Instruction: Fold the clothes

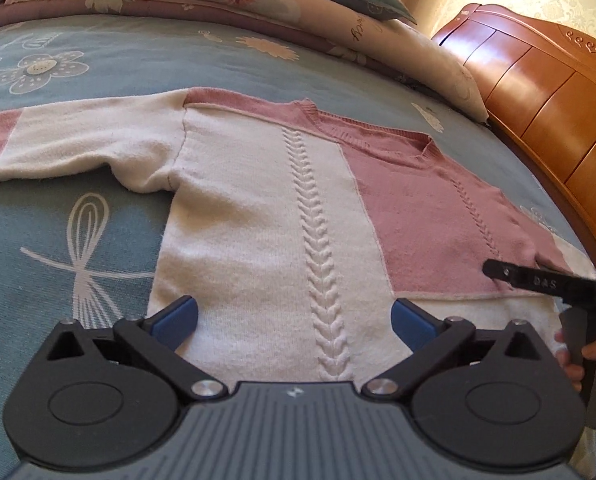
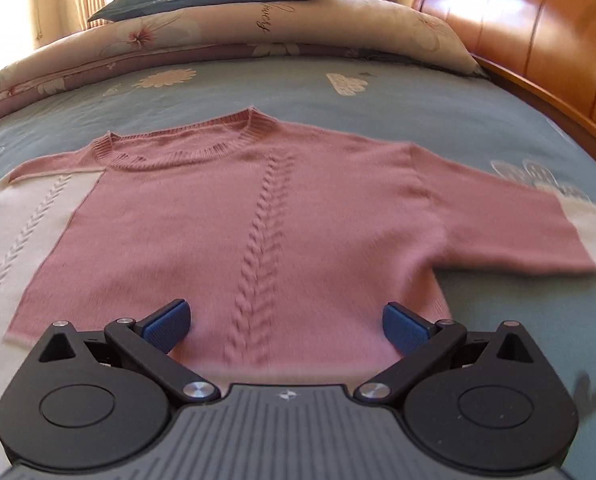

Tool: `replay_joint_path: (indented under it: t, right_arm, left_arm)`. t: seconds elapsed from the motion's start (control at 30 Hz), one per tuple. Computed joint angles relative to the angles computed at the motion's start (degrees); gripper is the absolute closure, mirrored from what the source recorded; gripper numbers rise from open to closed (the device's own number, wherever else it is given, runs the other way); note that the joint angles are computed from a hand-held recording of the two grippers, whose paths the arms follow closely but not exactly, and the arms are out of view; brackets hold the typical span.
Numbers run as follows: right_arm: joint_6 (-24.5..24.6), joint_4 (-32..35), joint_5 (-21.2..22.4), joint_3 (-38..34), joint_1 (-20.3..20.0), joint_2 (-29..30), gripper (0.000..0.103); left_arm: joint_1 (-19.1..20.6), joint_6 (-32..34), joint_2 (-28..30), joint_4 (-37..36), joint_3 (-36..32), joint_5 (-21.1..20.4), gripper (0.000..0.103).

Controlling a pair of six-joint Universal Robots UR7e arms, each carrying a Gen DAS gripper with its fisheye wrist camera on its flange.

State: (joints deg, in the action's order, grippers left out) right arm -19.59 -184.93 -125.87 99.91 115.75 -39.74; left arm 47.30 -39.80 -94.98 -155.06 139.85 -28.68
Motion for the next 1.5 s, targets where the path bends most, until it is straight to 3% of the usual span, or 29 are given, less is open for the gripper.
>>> replay_joint_path:
  t: [0.27,0.43,0.63,0.87,1.03,1.1,1.17,1.23,1.33,1.43,1.5]
  right_arm:
    - [1.1,-3.4,1.5,12.8,0.4,-7.4,0.0]
    - [-0.5,-5.5,2.2,13.8,0.1,-7.4,0.0]
    - [-0.7,-2.7,2.4,14.3,-0.2,-9.2,0.0]
    - [2.8,-8.1,5.7,16.2,-0.6,-11.4,0.0]
    - [-1.8,-6.7,12.8,16.8,0.0,-11.8,0.0]
    - [-0.6,-3.9,10.2,16.1,0.2,-11.4,0.0]
    - [3.7,-0.8,7.6,15.6,-0.6,-11.9,0.0]
    - [8.2,0.6,5.6,15.4,-1.5,-12.7,0.0]
    - [12.9,0.3,6.8,16.6,-2.1,-15.2,0.0]
    - [11.6,-1.2,4.2,18.0,0.0,-16.3,0.0]
    - [10.9,-0.2,4.9,19.1,1.3,-17.8,0.0]
  left_arm:
    - [-0.3,0.0,0.4,-2.4,0.9,0.9,0.001]
    - [-0.2,4.7,0.1,-6.2,1.9,-0.3,0.001]
    - [0.2,11.3,-0.6,-10.7,3.3,-2.5,0.001]
    - [0.1,12.1,-0.6,-10.4,3.1,-2.4,0.001]
    - [-3.9,5.8,-2.1,0.3,2.4,1.6,0.001]
    - [-5.1,3.9,-3.4,3.0,2.5,0.7,0.001]
    - [-6.1,1.0,-4.6,6.9,2.6,0.2,0.001]
    - [-6.3,-4.4,-5.8,14.2,2.2,0.0,0.001]
    - [-7.1,-15.1,-7.6,29.1,0.8,1.1,0.001]
    - [-10.3,-22.2,-9.6,39.0,0.3,1.8,0.001]
    - [-13.3,-25.7,-10.8,43.5,0.1,1.7,0.001]
